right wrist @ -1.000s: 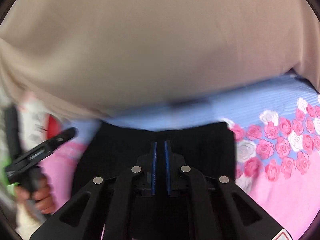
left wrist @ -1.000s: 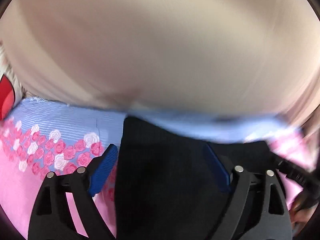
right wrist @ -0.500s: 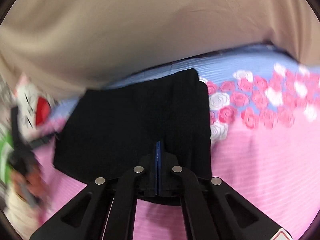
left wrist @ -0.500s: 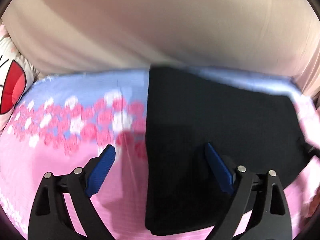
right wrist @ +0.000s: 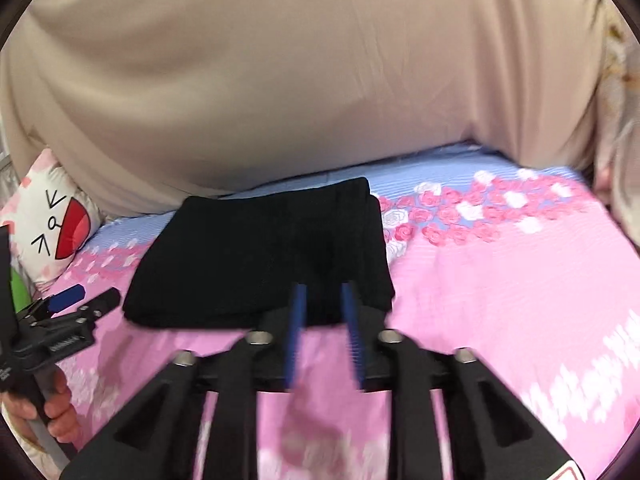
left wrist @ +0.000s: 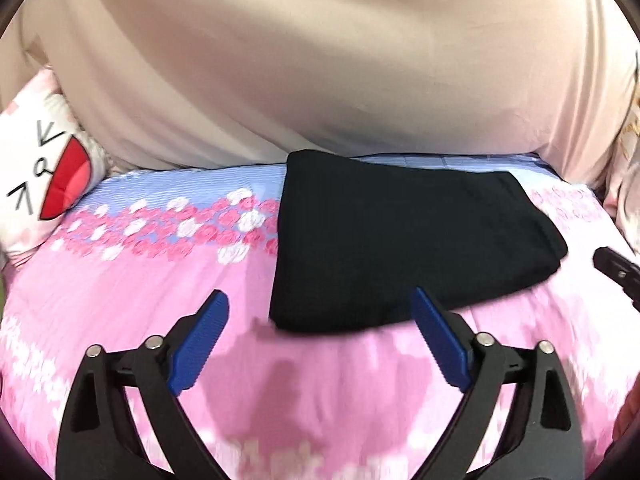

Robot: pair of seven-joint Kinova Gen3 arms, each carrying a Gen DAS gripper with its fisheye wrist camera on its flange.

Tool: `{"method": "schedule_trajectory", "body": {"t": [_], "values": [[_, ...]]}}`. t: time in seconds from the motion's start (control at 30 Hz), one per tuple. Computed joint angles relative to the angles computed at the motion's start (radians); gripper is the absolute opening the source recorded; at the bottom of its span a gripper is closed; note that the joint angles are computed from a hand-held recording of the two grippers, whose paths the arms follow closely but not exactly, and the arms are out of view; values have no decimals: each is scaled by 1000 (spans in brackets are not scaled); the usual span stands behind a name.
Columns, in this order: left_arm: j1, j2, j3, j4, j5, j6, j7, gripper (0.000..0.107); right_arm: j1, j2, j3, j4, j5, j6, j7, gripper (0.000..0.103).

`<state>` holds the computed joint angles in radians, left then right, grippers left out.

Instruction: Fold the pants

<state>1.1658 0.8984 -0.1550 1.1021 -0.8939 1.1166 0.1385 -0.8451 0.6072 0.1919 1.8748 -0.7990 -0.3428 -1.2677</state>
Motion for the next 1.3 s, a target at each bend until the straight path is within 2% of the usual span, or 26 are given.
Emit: {"method": "schedule_trajectory", "body": {"t": [0.1,0.13,0.2,0.27,0.33,0.4,0.53,0.67,0.77,0.93,1.13,1.3], "values": [[47,29,4,-20,5,65,10,96,-133,-8,46,100,-89,-119,30,41],[63,37,7,-24,6,83,14,96,-155,-8,40,123,-121,-149,47,43],[83,41,8,-8,5,81,44,96,-165,-5,-4,152,-182,-197,94,55],[94,41,14,4,17,77,78,97,-169,-1,-30,168,-208,-203,112,58],[85,23,32,38,20,40,115,98,-164,2,-55,168,-240,-227,137,66],[90,24,24,36,32,48,134,98,-197,10,-53,172,-302,-282,172,81],[85,30,28,24,45,68,145,98,-151,12,-93,138,-380,-247,257,82],[87,29,29,26,41,72,152,98,-85,6,-137,126,-435,-219,270,82],[86,31,32,21,39,74,143,98,-59,3,-172,125,-457,-230,290,82],[89,39,31,8,39,86,134,98,-40,8,-219,104,-518,-259,387,82],[90,38,29,10,37,85,134,98,6,8,-286,102,-539,-297,410,83],[96,40,27,6,28,90,131,98,23,12,-313,96,-555,-318,438,83]]}}
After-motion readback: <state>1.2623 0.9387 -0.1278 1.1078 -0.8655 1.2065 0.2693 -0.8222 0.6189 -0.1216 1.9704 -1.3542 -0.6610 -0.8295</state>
